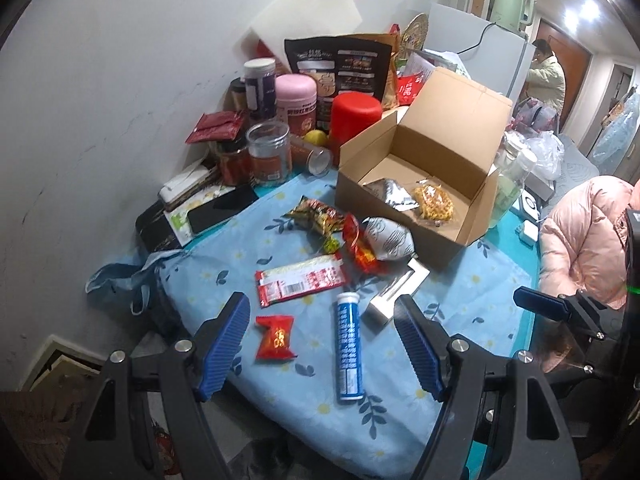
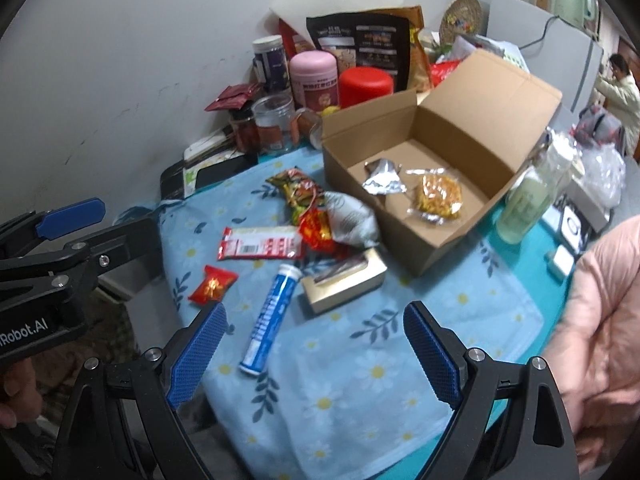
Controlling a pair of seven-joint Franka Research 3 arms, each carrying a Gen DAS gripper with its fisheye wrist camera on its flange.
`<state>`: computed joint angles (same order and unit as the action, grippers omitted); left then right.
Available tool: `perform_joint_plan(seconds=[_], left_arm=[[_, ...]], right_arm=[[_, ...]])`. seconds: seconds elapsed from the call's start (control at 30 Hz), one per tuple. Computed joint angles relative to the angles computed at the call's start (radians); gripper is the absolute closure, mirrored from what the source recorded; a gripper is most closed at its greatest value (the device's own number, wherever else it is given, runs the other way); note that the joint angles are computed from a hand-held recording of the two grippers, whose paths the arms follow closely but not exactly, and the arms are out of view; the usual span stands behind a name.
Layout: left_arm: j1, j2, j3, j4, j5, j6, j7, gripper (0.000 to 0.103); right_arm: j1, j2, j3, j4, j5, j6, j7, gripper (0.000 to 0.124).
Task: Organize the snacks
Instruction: 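Withdraw both grippers from the box back over the table, then grasp the red candy packet with the left gripper while the right gripper grasps the blue tube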
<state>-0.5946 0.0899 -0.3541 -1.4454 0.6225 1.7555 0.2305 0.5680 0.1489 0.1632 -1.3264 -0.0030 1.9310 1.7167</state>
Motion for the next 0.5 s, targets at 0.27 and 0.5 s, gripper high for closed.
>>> perform_joint_plan(seconds=[0.27,0.5], left_arm=[[0.054,-0.082,0.003,-0.157,-0.107,0.097,-0.022,0.029],[0.102,-0.146,0.006,-0.3,-0.207,0.186,-0.021,0.029]], right_arm=[[0.006,0.012,0.006,-0.039,0.029,-0.024,0.014,0.036],[0.013,0.032,0.013,-0.083,0.072,-0.014,0.002,0.04]])
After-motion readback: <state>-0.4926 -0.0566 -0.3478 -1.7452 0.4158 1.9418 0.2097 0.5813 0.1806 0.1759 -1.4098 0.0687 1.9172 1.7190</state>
